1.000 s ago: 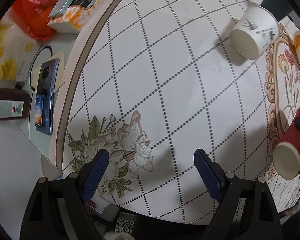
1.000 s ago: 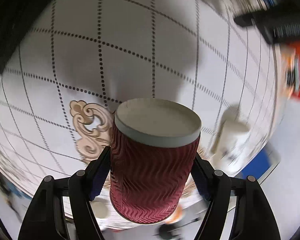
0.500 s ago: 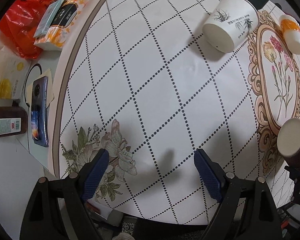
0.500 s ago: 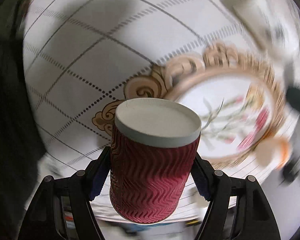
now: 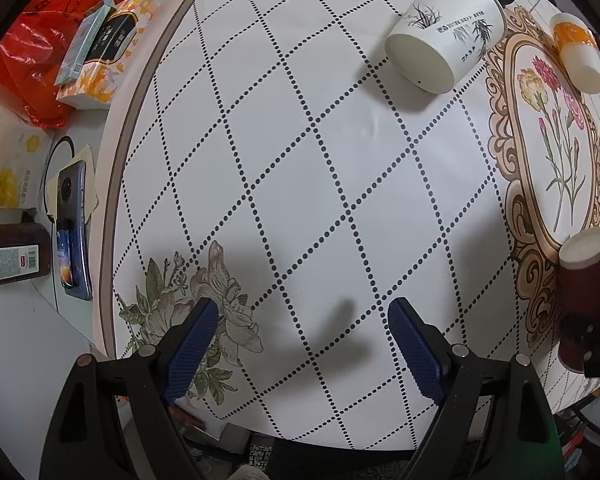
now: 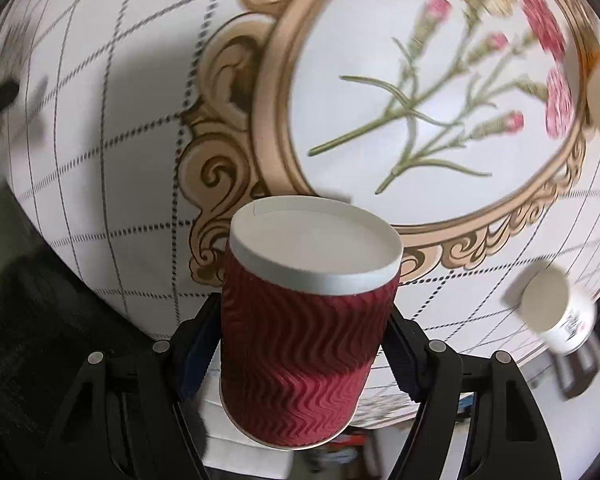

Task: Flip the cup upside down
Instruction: 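Roll the right tool to turn the red cup opening downward, then lower the inverted red cup onto the cloth and open the right tool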

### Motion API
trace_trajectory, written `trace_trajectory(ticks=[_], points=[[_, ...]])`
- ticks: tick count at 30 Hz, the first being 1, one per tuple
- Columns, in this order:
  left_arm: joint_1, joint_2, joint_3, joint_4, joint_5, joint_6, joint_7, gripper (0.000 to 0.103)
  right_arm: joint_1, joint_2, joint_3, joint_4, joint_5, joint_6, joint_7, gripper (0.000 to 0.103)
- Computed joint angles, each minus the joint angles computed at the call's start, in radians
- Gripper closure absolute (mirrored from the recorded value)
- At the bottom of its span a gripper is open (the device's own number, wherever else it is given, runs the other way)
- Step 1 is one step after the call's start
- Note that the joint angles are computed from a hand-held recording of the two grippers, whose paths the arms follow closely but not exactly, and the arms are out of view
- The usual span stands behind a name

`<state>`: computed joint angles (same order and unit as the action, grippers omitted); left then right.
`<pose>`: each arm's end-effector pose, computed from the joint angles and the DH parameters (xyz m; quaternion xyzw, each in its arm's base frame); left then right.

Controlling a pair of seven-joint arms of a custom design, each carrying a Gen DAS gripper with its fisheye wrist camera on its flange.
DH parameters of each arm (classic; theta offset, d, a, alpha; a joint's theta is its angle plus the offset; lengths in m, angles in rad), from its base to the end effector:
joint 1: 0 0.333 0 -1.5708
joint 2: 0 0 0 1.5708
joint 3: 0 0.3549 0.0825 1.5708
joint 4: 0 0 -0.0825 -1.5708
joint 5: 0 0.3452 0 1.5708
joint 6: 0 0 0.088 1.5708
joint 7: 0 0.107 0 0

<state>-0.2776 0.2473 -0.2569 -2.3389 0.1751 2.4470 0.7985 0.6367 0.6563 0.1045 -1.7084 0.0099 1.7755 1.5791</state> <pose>0.4237 -0.2493 0.2928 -0.7397 0.6696 0.0654 0.0118 0.4443 0.3984 0.2395 0.8725 -0.3924 -0.1500 0.2495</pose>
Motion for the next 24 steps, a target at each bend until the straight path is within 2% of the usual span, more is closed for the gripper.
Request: trace_trajectory(ticks=[5, 10, 16, 19, 20, 24], points=[[-0.002, 0.016, -0.006, 0.014, -0.008, 0.001, 0.018, 0.016, -0.026, -0.003, -0.008, -0.018, 0.052, 0.035, 0.048, 0.025], [-0.014, 0.036, -0.008, 0.037, 0.001, -0.006, 0.018, 0.016, -0.074, 0.045, -0.028, 0.071, 0.080, -0.023, 0.069, 0.025], [-0.023, 0.054, -0.013, 0.069, 0.001, -0.024, 0.023, 0.016, -0.121, 0.056, -0.043, 0.097, 0.102, -0.007, 0.092, 0.025], [-0.029, 0.059, -0.018, 0.075, -0.005, -0.027, 0.024, 0.016, -0.129, 0.038, -0.045, 0.089, 0.113, 0.022, 0.119, 0.026], [-0.029, 0.059, -0.020, 0.074, -0.008, -0.025, 0.026, 0.016, -0.134, 0.028, -0.047, 0.075, 0.116, 0.044, 0.123, 0.029], [-0.032, 0.078, -0.024, 0.091, -0.020, -0.023, 0.039, 0.016, -0.150, -0.041, -0.055, -0.014, 0.109, 0.164, 0.136, 0.030]])
